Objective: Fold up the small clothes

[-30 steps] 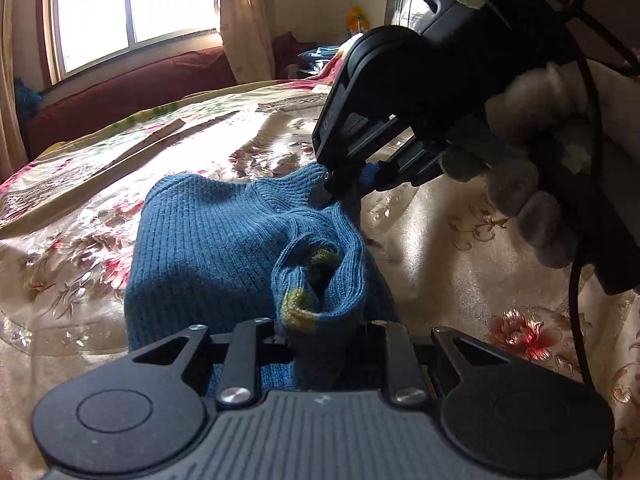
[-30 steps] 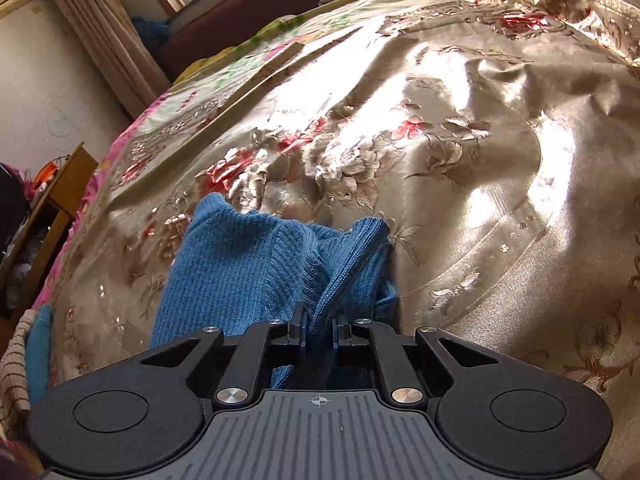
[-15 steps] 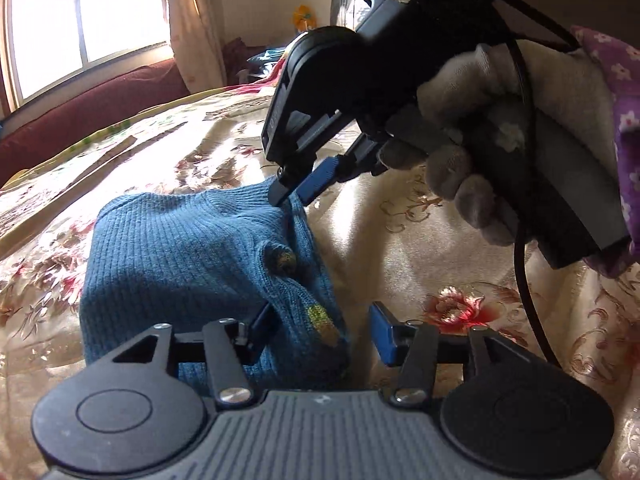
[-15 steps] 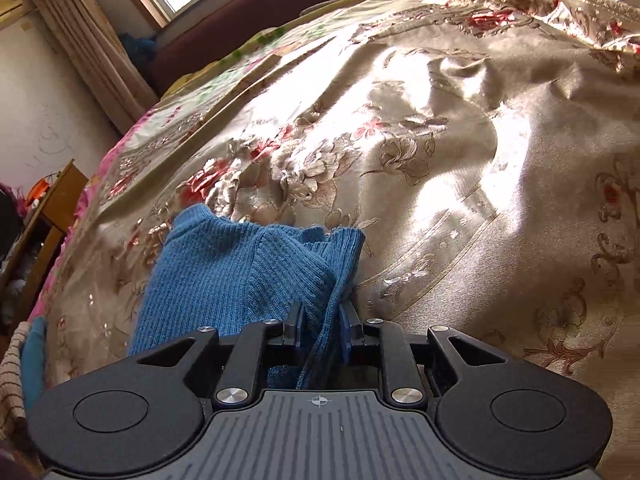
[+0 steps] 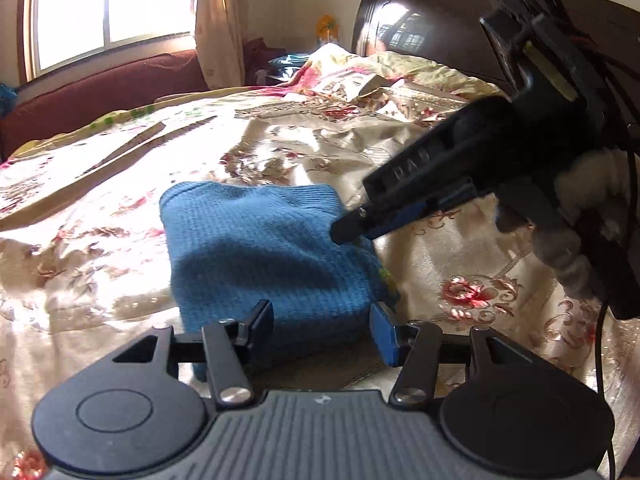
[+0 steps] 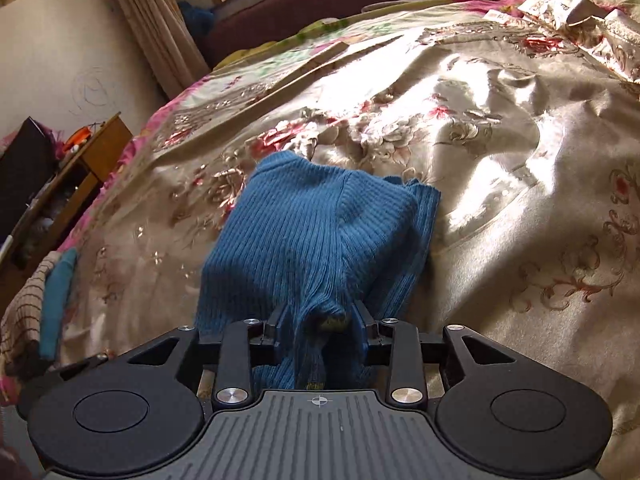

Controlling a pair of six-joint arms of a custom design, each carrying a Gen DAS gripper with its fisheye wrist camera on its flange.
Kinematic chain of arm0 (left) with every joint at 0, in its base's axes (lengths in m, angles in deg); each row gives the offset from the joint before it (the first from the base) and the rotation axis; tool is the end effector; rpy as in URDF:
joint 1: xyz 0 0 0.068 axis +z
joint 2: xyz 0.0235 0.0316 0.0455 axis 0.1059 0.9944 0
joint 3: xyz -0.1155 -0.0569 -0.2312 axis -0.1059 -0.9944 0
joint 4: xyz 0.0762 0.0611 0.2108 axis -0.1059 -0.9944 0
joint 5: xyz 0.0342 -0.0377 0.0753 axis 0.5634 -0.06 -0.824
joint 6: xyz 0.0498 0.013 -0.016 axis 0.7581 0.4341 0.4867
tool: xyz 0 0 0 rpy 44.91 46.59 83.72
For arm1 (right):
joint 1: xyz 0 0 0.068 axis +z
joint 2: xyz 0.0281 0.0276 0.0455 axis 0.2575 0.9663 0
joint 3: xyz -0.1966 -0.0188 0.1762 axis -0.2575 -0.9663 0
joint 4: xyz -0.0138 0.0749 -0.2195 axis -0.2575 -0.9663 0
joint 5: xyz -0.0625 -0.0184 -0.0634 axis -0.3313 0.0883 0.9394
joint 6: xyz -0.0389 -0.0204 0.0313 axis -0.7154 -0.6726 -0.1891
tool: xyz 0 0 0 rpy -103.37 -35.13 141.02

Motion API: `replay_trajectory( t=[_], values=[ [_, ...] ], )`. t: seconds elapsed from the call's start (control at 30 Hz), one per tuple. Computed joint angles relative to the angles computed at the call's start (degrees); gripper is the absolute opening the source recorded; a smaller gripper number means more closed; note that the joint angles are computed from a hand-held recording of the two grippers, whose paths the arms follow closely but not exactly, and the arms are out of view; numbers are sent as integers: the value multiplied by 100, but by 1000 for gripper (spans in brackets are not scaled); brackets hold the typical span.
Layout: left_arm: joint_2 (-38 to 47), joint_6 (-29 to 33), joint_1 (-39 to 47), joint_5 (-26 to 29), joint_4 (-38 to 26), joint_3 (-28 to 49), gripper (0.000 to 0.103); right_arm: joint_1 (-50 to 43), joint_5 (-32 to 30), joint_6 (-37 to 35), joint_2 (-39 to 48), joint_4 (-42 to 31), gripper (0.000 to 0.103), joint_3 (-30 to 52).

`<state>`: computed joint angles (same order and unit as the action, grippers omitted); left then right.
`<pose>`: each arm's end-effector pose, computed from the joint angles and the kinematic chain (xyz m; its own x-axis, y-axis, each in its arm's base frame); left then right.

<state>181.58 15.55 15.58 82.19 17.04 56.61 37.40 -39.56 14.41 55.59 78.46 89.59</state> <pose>0.2962 0.0214 0.0719 -0.2347 0.5501 -0.8015 0.9231 0.3845 -0.0064 0.2160 0.0782 0.0859 -0.5669 0.5767 -0.5883 0.4198 0.8166 0.3960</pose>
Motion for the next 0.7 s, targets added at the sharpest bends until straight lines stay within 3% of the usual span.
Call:
replay_trajectory(
  t=[0.1, 0.17, 0.23, 0.33, 0.43, 0.5, 0.53, 0.7],
  values=[
    [117, -557, -63, -96, 350, 216, 57, -122, -228, 295, 605, 600, 32, -25],
    [230, -1041, -171, -138, 677, 367, 57, -193, -202, 470, 954, 1099, 14, -159],
    [365, -1556, -310, -181, 1068, 463, 57, -209, -254, 746, 1184, 1864, 7, -559],
    [704, -2225, -612, -434, 1647, 638, 63, -27, 106, 1263, 1634, 2484, 7, -957],
    [1243, -2569, -1044, -1247, 1774, 1016, 63, -134, -79, 1694, 2389, 3345, 7, -1132],
    [1388, -2613, -1095, -1442, 1949, 1042, 65, -65, -21, 1594, 2171, 3249, 9, -1194],
    [1417, -2591, -1047, -1372, 1947, 1040, 65, 7, 99, 1486, 1813, 2805, 17, -1161],
    [1377, -2473, -950, -1163, 1686, 1174, 66, 228, 508, 1275, 127, 1142, 20, -1160]
  ],
)
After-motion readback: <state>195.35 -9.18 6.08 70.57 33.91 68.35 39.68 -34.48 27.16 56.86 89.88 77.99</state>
